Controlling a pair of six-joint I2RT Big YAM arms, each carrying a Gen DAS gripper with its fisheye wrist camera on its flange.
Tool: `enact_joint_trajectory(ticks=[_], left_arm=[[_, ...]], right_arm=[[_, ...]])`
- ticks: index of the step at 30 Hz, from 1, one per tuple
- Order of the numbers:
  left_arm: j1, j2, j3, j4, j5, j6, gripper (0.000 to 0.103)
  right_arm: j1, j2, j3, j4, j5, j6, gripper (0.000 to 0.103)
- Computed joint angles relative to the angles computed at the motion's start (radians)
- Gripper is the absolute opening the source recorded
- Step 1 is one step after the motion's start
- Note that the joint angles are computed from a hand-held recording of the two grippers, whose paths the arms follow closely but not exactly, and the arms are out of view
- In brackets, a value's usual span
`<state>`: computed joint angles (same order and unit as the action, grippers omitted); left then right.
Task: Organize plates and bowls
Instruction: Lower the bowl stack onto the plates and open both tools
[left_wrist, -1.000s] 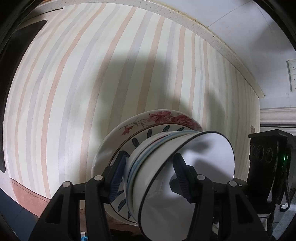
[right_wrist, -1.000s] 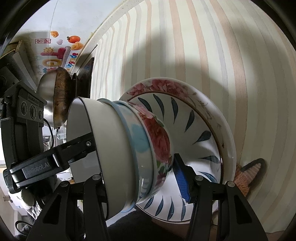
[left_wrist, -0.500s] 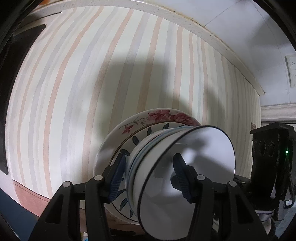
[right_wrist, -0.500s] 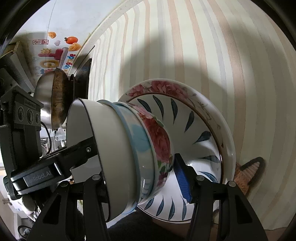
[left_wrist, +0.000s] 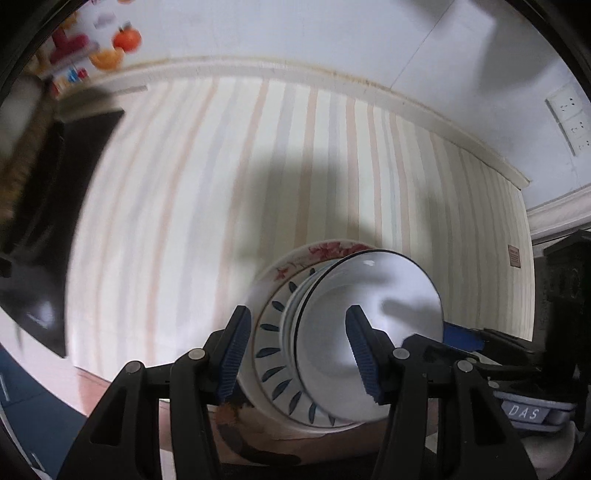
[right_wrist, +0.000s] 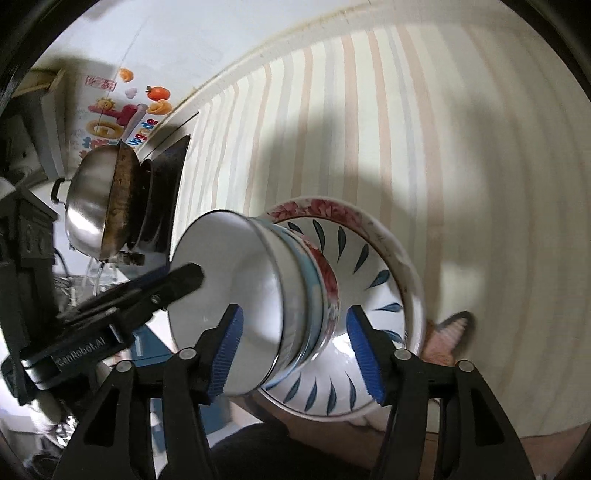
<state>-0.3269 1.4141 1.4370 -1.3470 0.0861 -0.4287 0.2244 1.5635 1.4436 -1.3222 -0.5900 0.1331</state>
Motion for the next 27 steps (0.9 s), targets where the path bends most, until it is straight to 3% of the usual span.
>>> enact_joint_trajectory(ticks=[4, 6, 8, 9, 10, 14, 19, 27], left_arm=[[-0.015, -0.055, 0.001, -0.009, -0.057, 0.012, 0.052], [-0.02, -0.086, -0.008, -0.008, -0.078, 0.023, 0.057], [-0.026, -0.115, -0.018, -0.009, -0.105, 0.037, 0.069], [-0.029, -0.134, -0.026, -0.009, -0.126, 0.05, 0.086], [-0.03, -0.142, -0.026, -0.01, -0.137, 0.059, 0.09], [-0.035, -0.211, -0.053, 0.002, -0.182, 0.093, 0.09], [-0.049, -0.28, -0.053, -0.011, -0.205, 0.098, 0.09], [-0.157, -0.412, -0.039, -0.061, -0.301, -0.005, 0.091]], right_arm=[[0.03, -0.076, 0.003, -0.004, 0.089, 0.006, 0.069], [0.053, -0.117, 0.004, -0.003, 0.145, 0.016, 0.08], [0.084, -0.168, -0.002, 0.014, 0.213, 0.045, 0.088], [0.094, -0.187, -0.006, 0.02, 0.234, 0.056, 0.091], [0.109, -0.209, -0.008, 0.026, 0.272, 0.079, 0.092], [0.16, -0.304, -0.026, 0.063, 0.431, 0.162, 0.095], [0.196, -0.393, -0.031, 0.05, 0.543, 0.237, 0.097], [0.294, -0.514, 0.008, -0.018, 0.671, 0.284, 0.099]])
